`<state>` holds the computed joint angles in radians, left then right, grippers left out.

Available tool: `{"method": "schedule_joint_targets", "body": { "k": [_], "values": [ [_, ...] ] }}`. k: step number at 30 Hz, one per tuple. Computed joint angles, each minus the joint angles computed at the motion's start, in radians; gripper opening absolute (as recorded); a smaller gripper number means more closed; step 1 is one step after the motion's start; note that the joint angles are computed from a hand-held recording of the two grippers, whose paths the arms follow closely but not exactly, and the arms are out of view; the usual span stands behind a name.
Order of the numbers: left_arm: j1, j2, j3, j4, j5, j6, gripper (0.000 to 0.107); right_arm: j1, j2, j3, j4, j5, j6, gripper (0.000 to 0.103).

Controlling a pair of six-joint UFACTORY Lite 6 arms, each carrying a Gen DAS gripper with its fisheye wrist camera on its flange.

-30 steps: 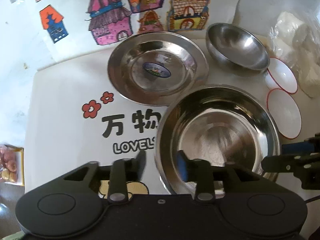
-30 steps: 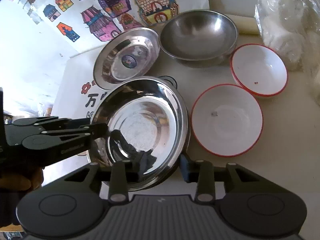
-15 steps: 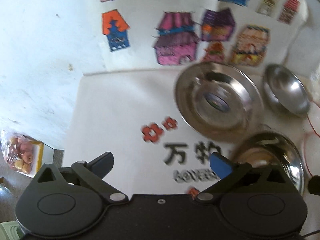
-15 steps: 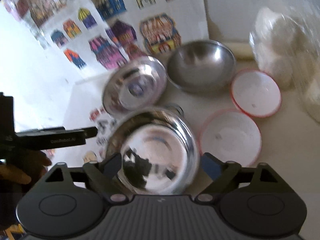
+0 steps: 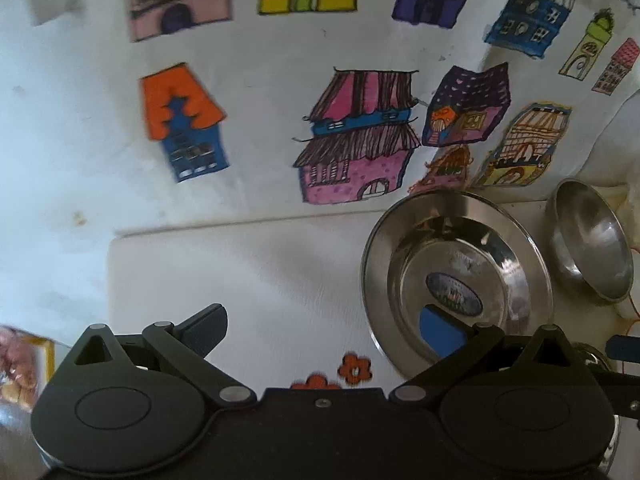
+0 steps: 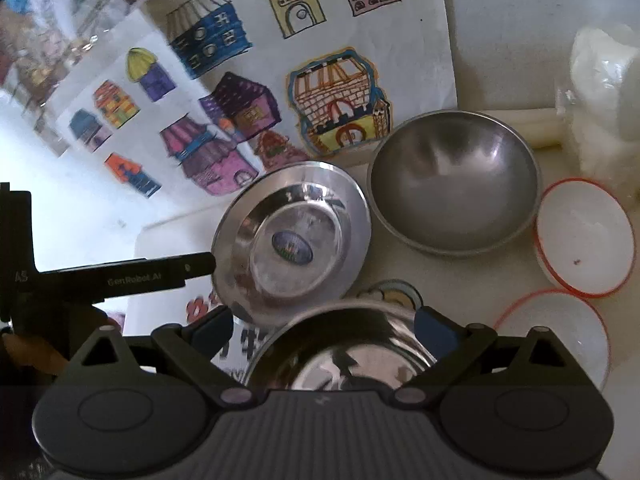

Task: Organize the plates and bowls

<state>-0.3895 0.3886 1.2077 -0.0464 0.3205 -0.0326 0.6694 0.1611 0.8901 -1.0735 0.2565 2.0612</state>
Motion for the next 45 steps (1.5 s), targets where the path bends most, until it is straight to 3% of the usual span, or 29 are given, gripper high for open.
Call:
{"method": "schedule_joint_targets", "body": {
  "k": [4,8,15,19,24,29,32,38,45],
  "values": [
    [0.012,0.094,0.097,-0.118,0.022,0.152,0.102,-0.024,0.084,0.059,-0.069,-0.007,0.094,0.095],
    [0.021,0.152,0.167,-0.172,0.043,0.215,0.102,-0.053,0.138,0.085,-0.177,-0.041,0.223,0.083],
    [0.047,0.179,0.207,-0.288,0.068,0.324,0.100,-0.078,0.215,0.156,-0.084,-0.058,0.124,0.075],
    [0.049,0.157,0.172,-0.376,0.064,0.398,0.091,-0.087,0.250,0.191,-0.003,-0.057,0.035,0.070],
    [0.037,0.152,0.149,-0.496,0.063,0.490,0.072,-0.096,0.277,0.192,-0.082,-0.080,0.111,0.055],
    [0.037,0.152,0.147,-0.541,0.087,0.521,0.041,-0.096,0.303,0.208,-0.138,-0.079,0.154,0.035],
    [0.046,0.140,0.138,-0.493,0.086,0.468,0.030,-0.095,0.322,0.237,-0.054,-0.067,0.062,0.032],
    [0.051,0.064,0.073,-0.409,0.046,0.387,0.030,-0.078,0.329,0.281,0.021,-0.066,-0.044,0.026],
    [0.057,-0.062,-0.022,-0.389,0.017,0.341,0.029,-0.045,0.282,0.291,0.014,-0.049,-0.074,0.026]
  ]
}}
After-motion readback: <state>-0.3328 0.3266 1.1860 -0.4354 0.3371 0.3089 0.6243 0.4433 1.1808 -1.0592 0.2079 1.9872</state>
